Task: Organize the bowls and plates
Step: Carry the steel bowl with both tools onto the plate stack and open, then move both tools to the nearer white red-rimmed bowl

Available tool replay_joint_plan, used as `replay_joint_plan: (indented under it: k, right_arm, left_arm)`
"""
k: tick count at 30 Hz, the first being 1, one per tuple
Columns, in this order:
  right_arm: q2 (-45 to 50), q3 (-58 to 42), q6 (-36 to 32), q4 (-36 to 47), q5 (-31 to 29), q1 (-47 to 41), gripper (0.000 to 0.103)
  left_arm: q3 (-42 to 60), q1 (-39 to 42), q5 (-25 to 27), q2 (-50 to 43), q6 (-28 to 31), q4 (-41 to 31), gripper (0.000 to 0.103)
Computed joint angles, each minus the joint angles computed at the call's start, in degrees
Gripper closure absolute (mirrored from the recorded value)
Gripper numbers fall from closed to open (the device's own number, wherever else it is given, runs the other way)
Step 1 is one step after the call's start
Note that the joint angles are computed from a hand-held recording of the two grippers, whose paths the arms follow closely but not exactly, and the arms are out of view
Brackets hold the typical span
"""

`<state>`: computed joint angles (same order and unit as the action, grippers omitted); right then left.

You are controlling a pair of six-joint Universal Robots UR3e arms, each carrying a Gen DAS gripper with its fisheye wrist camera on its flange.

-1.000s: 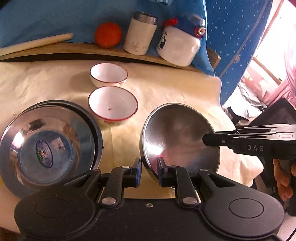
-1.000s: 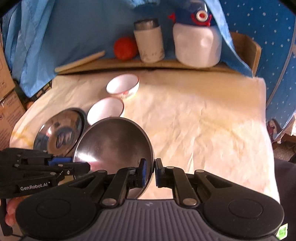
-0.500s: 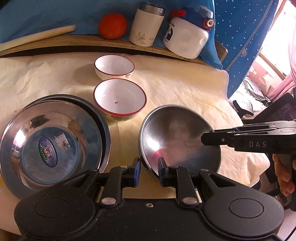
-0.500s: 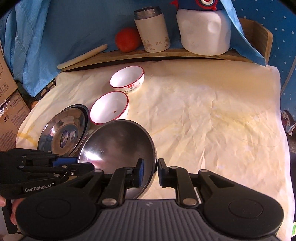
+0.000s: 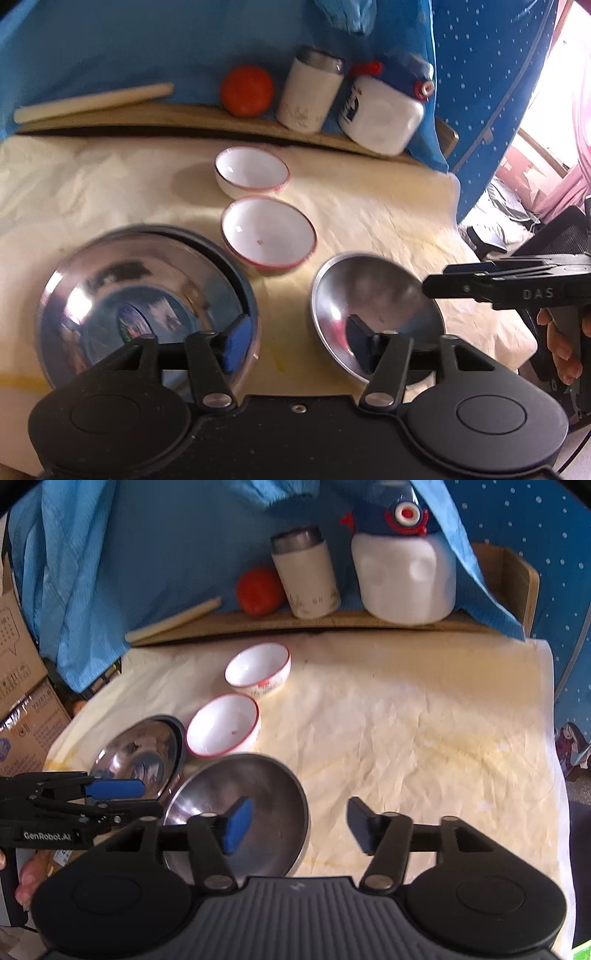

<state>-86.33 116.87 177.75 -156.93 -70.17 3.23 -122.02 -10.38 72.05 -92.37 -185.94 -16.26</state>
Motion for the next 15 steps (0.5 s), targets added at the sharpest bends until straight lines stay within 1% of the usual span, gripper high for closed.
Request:
replay_joint_plan:
  k: [1,2,4,6,8,9,12,15]
  right_arm:
    - [0.0,0.1,0.0,-0.4,0.5,-0.3,0.028]
    - [0.1,0.1,0.0,-1.0,0.9,-0.6,0.019]
    - [0.4,0.1,0.0,-2.4,1.3,-0.7,0.010]
    - [1.1,-0.2,0.2,-3.8,1.1,-0.4,0.008]
    - [2.2,-1.2,0.6,-4.7,0.7,0.1,0.003]
    - [2.9,-1.9,0.8,-5.1,0.6,0.4,0.002]
    - [5.6,-4.4,1.6,-5.5,1.2,1.0,0.001]
    - [9.0,-7.9,2.5,-5.3,1.8,1.8,0.001]
  left_arm:
    - [-0.1,0.4,0.4,0.2,-0.1,0.9,0.028]
    - [-0.2,0.8,0.8,0.3,-0.2,2.0,0.020]
    - [0.3,1.2,2.3,0.1,-0.1,3.8,0.014]
    - [1.9,1.2,4.5,-1.2,0.7,5.0,0.005]
    - [4.4,1.2,6.8,-3.1,1.5,5.5,0.003]
    - [5.9,1.3,7.6,-4.2,2.3,5.2,0.002]
    - [11.7,2.1,8.4,-8.5,4.6,2.4,0.001]
    - [19.8,2.8,8.6,-13.8,7.3,-4.4,0.001]
